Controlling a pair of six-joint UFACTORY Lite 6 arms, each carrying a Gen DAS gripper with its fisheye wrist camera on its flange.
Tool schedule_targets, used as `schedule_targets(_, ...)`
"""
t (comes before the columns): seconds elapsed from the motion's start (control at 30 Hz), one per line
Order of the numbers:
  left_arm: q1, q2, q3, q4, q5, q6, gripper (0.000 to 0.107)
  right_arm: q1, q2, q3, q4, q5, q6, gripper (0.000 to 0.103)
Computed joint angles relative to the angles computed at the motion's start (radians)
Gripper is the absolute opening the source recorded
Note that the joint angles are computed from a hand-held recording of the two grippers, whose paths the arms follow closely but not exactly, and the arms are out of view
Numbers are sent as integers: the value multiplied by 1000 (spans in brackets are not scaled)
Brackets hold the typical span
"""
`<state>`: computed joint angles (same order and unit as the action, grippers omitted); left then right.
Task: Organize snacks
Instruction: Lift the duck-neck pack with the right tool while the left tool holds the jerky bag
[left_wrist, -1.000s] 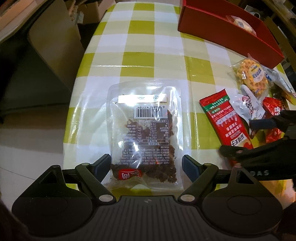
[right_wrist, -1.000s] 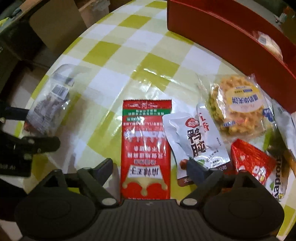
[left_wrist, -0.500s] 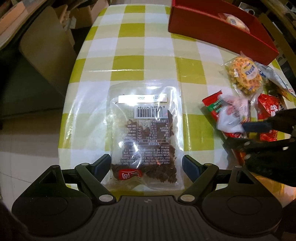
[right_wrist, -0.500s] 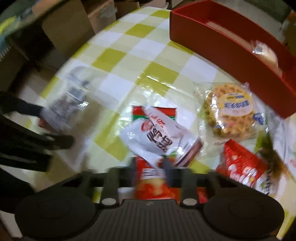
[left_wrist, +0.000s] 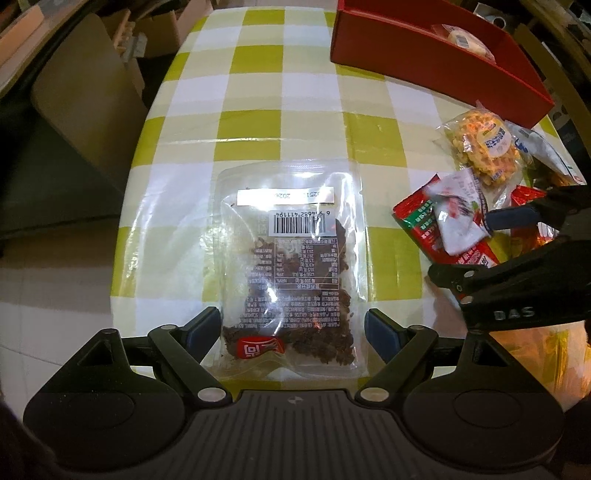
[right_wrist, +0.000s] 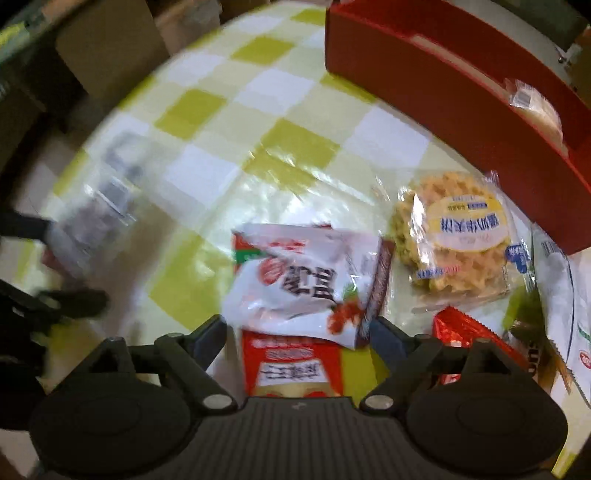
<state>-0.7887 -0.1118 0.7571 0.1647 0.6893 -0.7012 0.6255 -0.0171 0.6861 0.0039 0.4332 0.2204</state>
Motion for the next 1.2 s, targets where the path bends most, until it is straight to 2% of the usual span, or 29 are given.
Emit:
schedule_targets(0.03,9,0,0,-15,-3,16,88,-3,-11,-2,8,4,-15,93)
schedule_targets(0.1,24,-6,0,-43,-10,46,88,-67,-61,9,136,59,-158,89)
schedule_targets(0.23,28,-23,1,-62,-22,65,88,-312,-202,4,402,164,-408,90)
schedule_targets(0.33,22,0,25,-77,-26,69,88,-318,-169,32,340,140,-366,90)
schedule_targets(0.43,0,13,40,-70,-29,55,88,-315,-90,67,443,148,-432,89)
schedule_targets(0.63,7,32,43,-67,-33,54,88,-154,1,103,256,57,-234,90)
schedule_targets(0.8,22,25,24,-70,-36,66,89,-111,83,123,182,23,-156,89)
schedule_targets(0.9,33,23,14,-79,-37,75,89,-36,108,125,46,14,-43,89)
schedule_targets(1.03,36,20,11,-82,-40,79,89,-52,97,116,16,-5,0,81)
schedule_targets(1.2,38,21,11,-82,-41,77,89,-125,36,90,155,16,-164,68)
